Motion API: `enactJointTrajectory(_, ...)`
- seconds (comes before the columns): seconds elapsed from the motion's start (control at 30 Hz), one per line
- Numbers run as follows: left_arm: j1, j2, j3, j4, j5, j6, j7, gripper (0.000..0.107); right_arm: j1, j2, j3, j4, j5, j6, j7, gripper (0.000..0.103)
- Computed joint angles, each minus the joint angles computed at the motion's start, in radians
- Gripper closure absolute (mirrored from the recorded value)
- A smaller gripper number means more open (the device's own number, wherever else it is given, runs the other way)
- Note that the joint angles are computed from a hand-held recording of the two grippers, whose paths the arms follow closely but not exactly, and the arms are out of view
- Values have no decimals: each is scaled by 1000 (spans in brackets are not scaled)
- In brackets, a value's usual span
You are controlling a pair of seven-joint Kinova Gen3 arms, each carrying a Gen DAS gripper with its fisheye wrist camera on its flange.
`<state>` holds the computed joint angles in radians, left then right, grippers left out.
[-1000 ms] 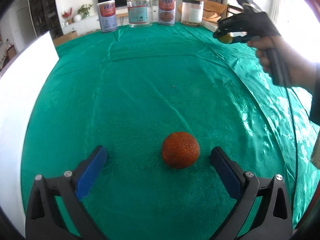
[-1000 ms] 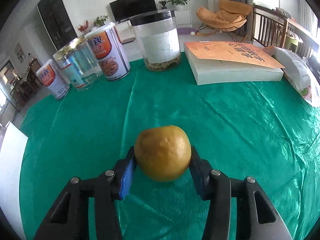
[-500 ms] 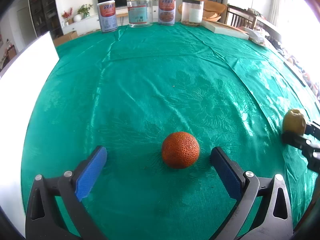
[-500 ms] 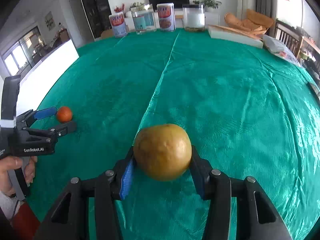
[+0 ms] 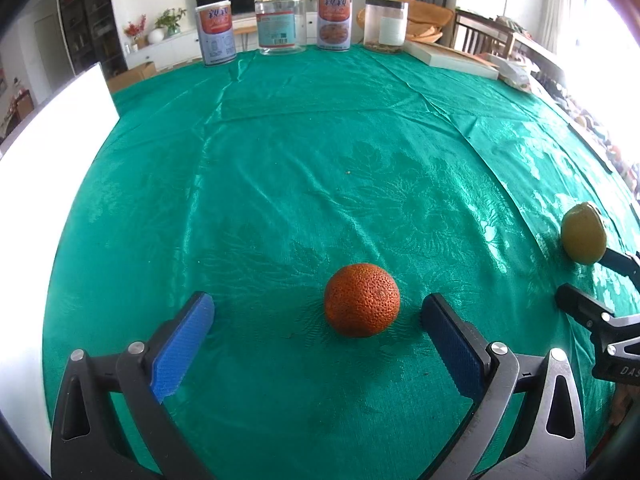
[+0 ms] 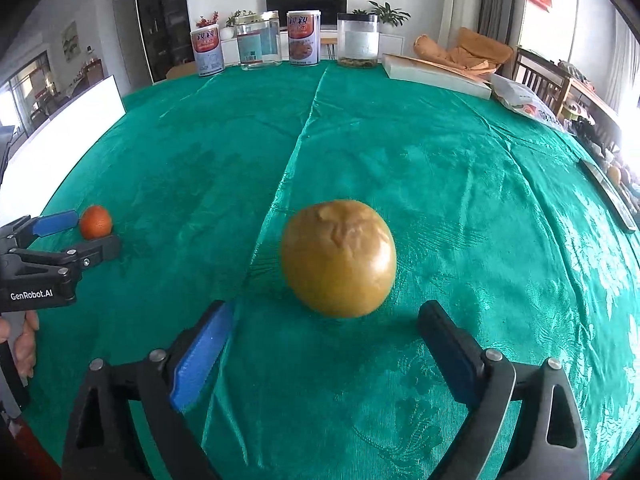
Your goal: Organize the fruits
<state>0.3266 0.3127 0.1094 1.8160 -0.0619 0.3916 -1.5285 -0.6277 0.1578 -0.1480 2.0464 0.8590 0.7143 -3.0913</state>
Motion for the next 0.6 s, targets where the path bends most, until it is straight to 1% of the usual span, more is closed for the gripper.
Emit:
enactJointTrajectory(0.17, 8, 0, -10, 0, 7, 0, -5, 5, 2, 4, 0, -7, -14, 2, 15, 5)
enactJointTrajectory(0.23, 58, -1, -74, -2, 64, 1, -56, 5, 1, 4, 1, -8, -15, 2, 16, 5)
enactJointTrajectory(0.27, 72, -1, -93, -2, 85, 1, -75, 5, 1, 3, 1, -6, -15, 0, 16, 5)
enactJointTrajectory(0.3, 67, -1, -94, -1, 112, 1, -107, 5, 2, 1, 2, -5, -16, -4, 17, 4)
enactJointTrajectory(0.33, 43, -2, -77, 2, 143, -2, -147, 5, 6, 2, 3, -4, -16, -11, 21, 4)
enactJointTrajectory(0.4, -44, -5, 1, 11, 199, -8, -229, 5, 11, -10, 6, 12, -6, -44, 14, 4)
enactJointTrajectory(0.43, -91, -6, 44, 14, 223, -4, -269, 5, 17, -24, 9, 33, 9, -83, 1, 4)
enactJointTrajectory(0.5, -183, -12, 123, 3, 282, 50, -351, 5, 33, -60, 12, 84, 49, -164, -47, 4)
enactJointTrajectory(0.53, -230, -19, 153, 7, 321, 72, -391, 5, 41, -80, 12, 111, 70, -202, -80, 4)
enactJointTrajectory(0.6, -322, -47, 209, 44, 388, 89, -473, 5, 64, -125, 5, 171, 128, -283, -161, 4)
